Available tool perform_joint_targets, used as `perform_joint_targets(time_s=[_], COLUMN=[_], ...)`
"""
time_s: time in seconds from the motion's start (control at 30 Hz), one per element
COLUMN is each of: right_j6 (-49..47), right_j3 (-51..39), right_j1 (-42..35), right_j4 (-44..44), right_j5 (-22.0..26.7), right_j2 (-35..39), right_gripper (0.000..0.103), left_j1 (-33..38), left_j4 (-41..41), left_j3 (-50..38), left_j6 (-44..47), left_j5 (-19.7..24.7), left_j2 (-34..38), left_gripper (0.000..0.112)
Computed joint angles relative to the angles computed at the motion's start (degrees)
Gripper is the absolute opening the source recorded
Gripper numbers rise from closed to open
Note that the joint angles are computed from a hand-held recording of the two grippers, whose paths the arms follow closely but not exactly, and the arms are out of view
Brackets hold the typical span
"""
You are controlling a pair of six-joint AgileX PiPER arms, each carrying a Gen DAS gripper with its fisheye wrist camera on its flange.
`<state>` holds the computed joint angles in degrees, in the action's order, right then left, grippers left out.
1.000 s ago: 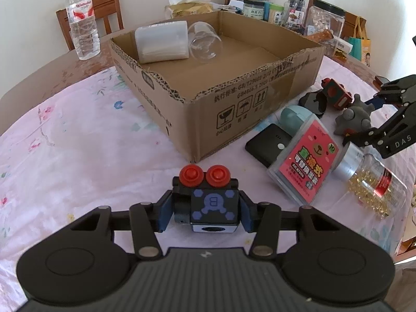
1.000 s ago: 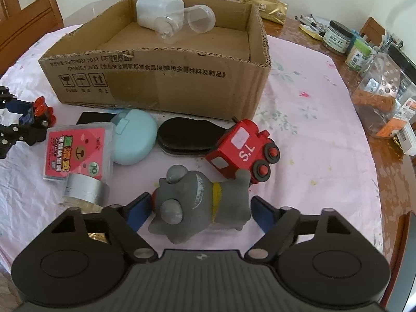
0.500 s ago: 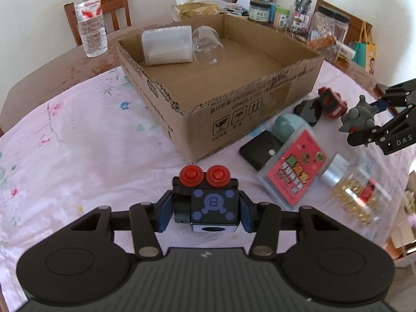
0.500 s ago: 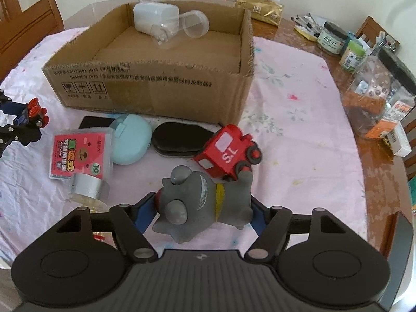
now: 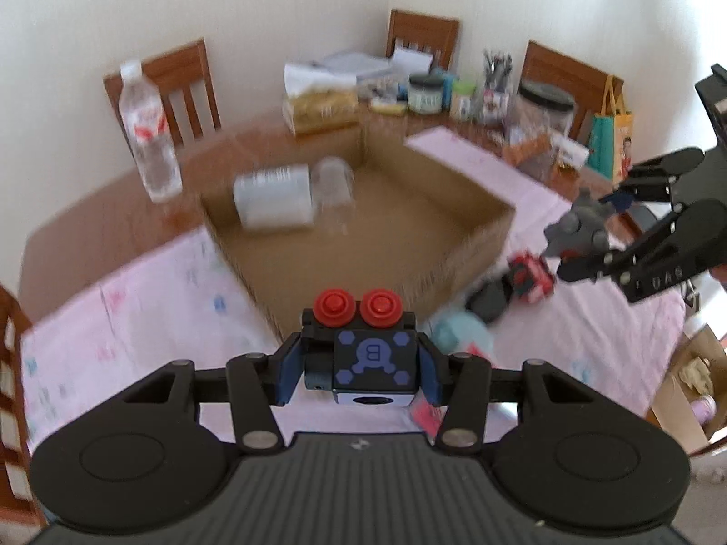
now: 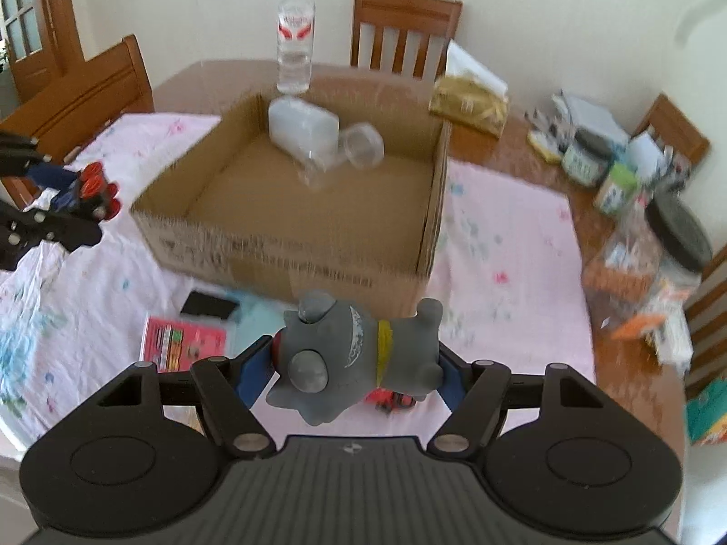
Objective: Organize rigid objects
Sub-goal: 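Place the black cube and grey elephant into the box, opening both tools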
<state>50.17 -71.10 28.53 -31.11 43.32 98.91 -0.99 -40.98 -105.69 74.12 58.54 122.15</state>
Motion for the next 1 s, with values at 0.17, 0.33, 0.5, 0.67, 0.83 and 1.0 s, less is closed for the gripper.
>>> perform_joint_targets(time_s=[0.17,0.33,0.5,0.67,0.83,1.0], right_j6=[-1.69,-2.95,-5.22,-7.64,-10.80,-14.86], right_j3=[-3.52,-6.03,-8.82,-10.78,-12.57,-15.42], right_j1=[-1.73,-3.09,-4.50,-5.33,-6.06,-6.96], right_j4=[-1.20,-1.50,-0.44,0.91,2.44,4.22], right_j5=[-1.13,-1.96,-2.00,-2.26,-2.53,-2.47], right_j2=[1.27,2.32,4.31,5.73,7.05,8.80], right_gripper=[0.076,0.076,0.076,0.076,0.076,0.076], left_j1=[-2.72,-5.23,-6.70,-6.54,-5.15,-4.04], left_j4=[0.34,3.46,4.45,1.89,-0.19,-2.02], left_j3=[-7.63,-17.02,-21.59,-10.07,1.24,11.78], left_j6=[-2.58,-7.38,-10.66,-8.90,-7.09,-6.32], left_j5=[-0.93,-0.15,-2.30,-13.66,-18.12,-22.60], left_j2=[3.68,9.74,13.82,8.81,2.52,-3.24], left_gripper=[0.050,0.050,0.058,0.097,0.098,0.101])
